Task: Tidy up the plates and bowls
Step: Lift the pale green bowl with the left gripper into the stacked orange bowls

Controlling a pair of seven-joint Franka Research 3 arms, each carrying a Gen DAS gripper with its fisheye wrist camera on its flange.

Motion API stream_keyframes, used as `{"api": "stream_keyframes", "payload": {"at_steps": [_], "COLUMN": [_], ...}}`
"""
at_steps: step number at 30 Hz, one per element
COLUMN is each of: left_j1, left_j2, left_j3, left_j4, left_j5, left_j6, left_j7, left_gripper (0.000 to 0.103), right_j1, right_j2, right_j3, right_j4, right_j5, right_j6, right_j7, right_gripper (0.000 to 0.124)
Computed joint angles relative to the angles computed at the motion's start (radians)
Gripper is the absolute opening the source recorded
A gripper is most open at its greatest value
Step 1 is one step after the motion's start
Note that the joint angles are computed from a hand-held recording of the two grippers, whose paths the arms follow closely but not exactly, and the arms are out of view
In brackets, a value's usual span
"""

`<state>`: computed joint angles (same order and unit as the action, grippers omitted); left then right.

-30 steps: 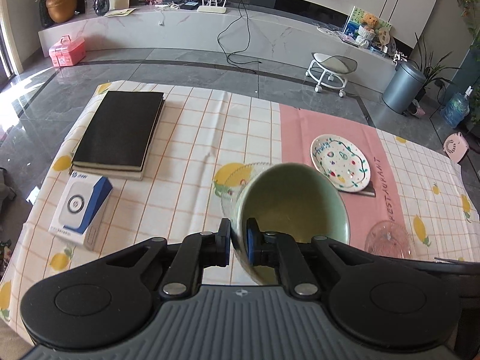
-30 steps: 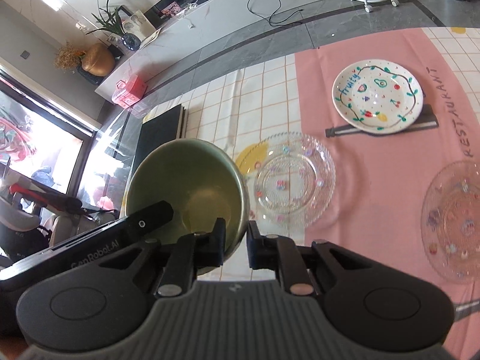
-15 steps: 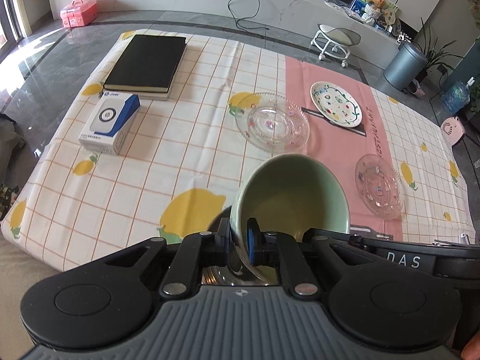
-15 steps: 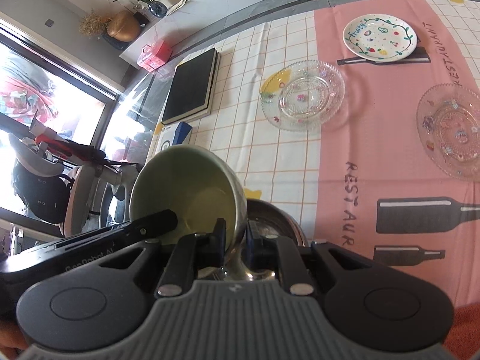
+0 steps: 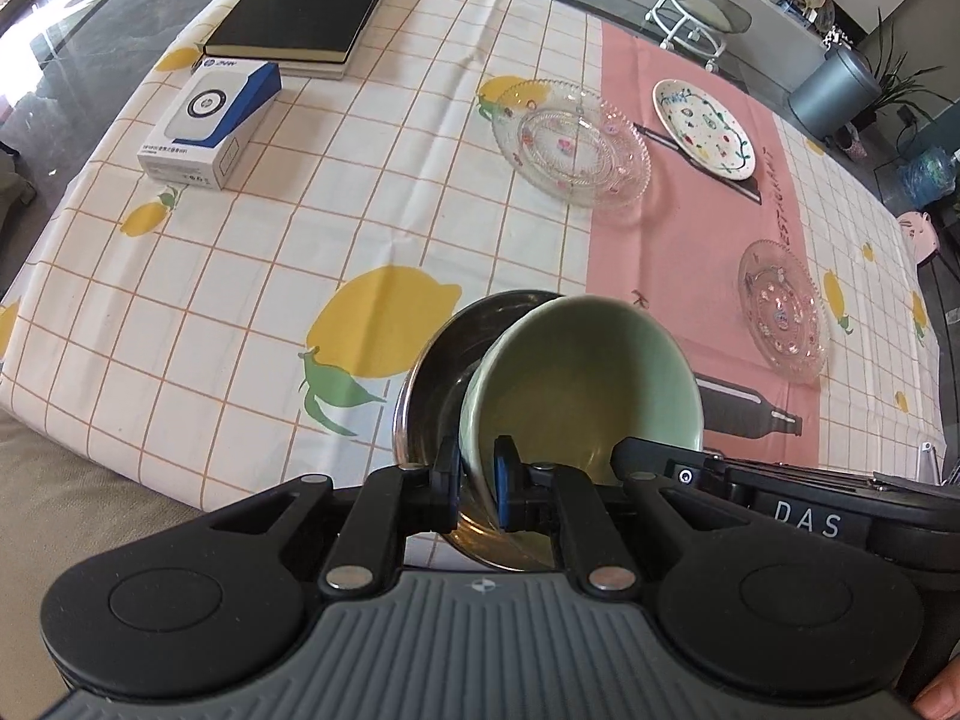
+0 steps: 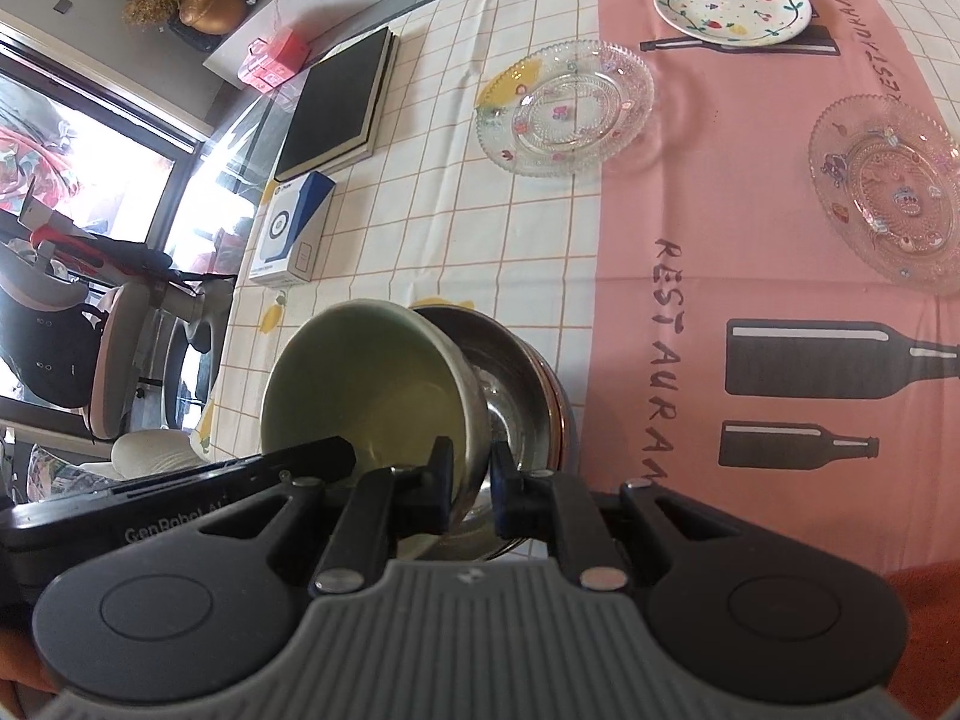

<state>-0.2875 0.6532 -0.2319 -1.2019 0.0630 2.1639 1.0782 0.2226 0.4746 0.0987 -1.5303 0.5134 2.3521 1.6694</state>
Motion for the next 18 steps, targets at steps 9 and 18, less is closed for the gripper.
{"api": "stream_keyframes", "payload": {"at_steps": [9, 18], "left_j1": [-0.013, -0.019], "left_j2": [0.064, 0.109], "left_j3": [0.0, 0.002], "left_j4": [0.101, 0.191], "left_j5": [0.003, -0.016], "left_j6": [-0.104, -0.183], "left_j7": [0.057, 0.054], "left_gripper": [0.016, 0.021], "right_j1": [0.01, 0.041], "right_j2": [0.068, 0.088], "right_j3": [-0.007, -0.025], "right_j4": [0.072, 0.101], "right_j5": [-0.049, -0.131], "right_j6": [-0.064, -0.055], "right_j7": [0.011, 0.028], "right_gripper": [0.008, 0.007]}}
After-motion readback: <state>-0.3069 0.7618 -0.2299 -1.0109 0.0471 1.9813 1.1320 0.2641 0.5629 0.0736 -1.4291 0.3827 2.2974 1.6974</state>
